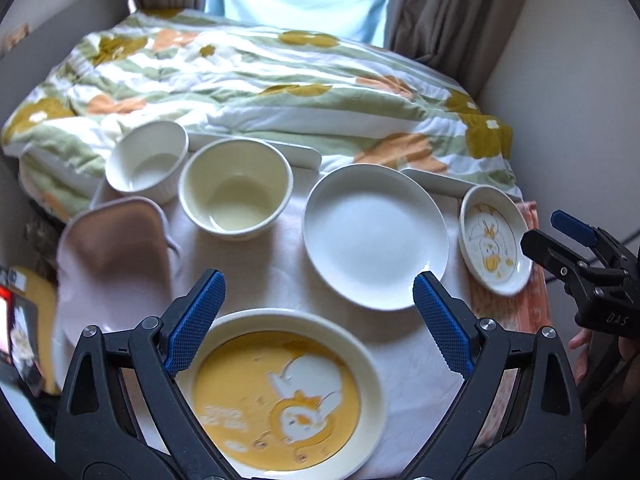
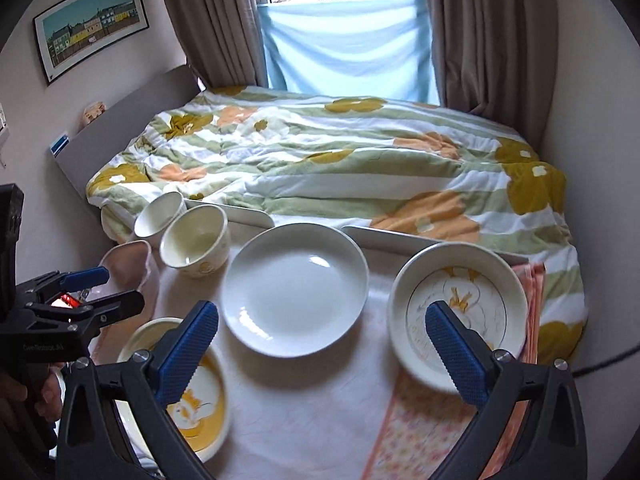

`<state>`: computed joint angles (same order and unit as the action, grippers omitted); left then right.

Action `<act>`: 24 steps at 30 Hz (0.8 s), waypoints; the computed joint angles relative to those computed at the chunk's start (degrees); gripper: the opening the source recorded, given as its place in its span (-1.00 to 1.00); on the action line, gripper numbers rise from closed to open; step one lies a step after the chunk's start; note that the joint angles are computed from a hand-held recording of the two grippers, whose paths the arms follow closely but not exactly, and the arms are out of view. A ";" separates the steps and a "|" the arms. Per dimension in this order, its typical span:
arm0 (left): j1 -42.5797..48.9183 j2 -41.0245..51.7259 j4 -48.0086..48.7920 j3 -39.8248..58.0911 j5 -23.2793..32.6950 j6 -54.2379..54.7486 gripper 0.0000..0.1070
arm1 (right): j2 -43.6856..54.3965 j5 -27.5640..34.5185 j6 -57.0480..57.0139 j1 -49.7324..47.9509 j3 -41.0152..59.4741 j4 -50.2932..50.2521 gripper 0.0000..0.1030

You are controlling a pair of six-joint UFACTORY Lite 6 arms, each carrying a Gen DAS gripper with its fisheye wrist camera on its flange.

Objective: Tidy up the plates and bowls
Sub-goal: 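Reach the left gripper to the white plate rim and close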

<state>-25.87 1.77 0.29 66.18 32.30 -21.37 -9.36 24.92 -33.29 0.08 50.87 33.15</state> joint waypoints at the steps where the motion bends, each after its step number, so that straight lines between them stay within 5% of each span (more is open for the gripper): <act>1: -0.75 2.79 1.03 1.45 -0.54 -3.06 0.77 | 4.33 0.60 -5.82 -1.82 2.69 3.31 1.00; 9: -1.59 18.75 -4.59 7.90 -5.34 -10.50 0.77 | 38.47 15.53 -9.42 -6.27 33.94 -1.51 1.00; 16: -1.43 29.31 -8.84 16.84 -2.17 -11.27 0.75 | 57.99 27.93 -7.53 -4.30 57.92 -6.50 0.99; 24: -0.73 35.45 -11.09 21.35 -0.11 -10.39 0.16 | 67.87 34.15 -8.71 -2.46 68.00 -7.65 0.14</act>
